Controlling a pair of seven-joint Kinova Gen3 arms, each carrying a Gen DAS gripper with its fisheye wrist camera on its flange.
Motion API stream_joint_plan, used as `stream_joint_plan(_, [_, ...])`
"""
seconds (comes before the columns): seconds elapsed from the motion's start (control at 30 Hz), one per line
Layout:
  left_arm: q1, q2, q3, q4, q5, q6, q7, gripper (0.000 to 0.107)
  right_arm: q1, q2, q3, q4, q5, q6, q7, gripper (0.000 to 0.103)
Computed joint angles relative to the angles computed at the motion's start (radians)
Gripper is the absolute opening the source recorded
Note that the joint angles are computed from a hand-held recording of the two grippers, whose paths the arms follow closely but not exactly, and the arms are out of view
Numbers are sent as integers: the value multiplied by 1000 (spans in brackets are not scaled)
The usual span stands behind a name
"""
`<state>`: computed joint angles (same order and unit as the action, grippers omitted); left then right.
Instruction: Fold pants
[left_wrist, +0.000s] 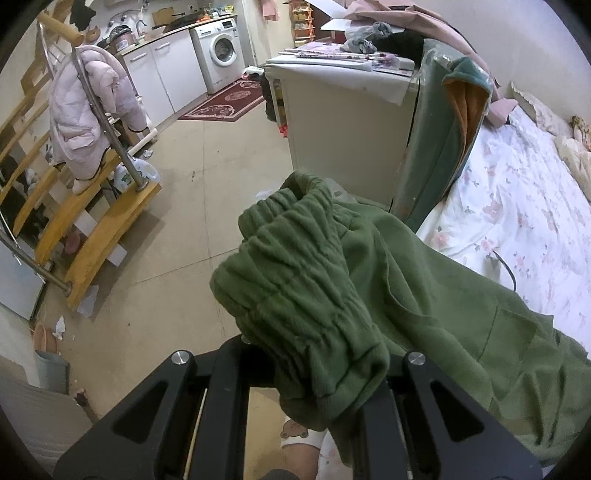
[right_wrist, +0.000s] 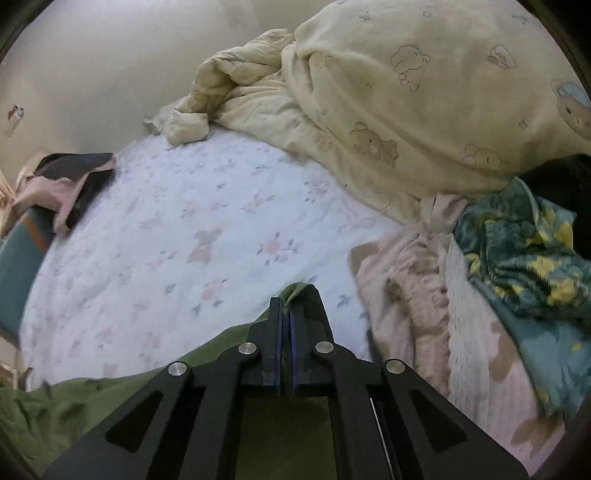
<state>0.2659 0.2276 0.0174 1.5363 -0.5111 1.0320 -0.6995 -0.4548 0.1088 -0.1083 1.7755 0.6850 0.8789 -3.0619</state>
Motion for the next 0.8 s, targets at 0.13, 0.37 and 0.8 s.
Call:
stream_joint_plan(0.13, [8, 1, 1, 0, -11, 1, 5, 9, 51, 79, -13, -34, -45, 2, 41, 4])
stream_joint_plan(0.37, [9, -9, 4, 11, -14, -15, 8, 9, -1, 108, -30, -141, -35, 250, -32, 73])
stream_joint_plan(0.8, [-47, -33, 8, 11, 94, -26, -31, 10, 85, 263, -504, -350, -309, 43, 257, 64])
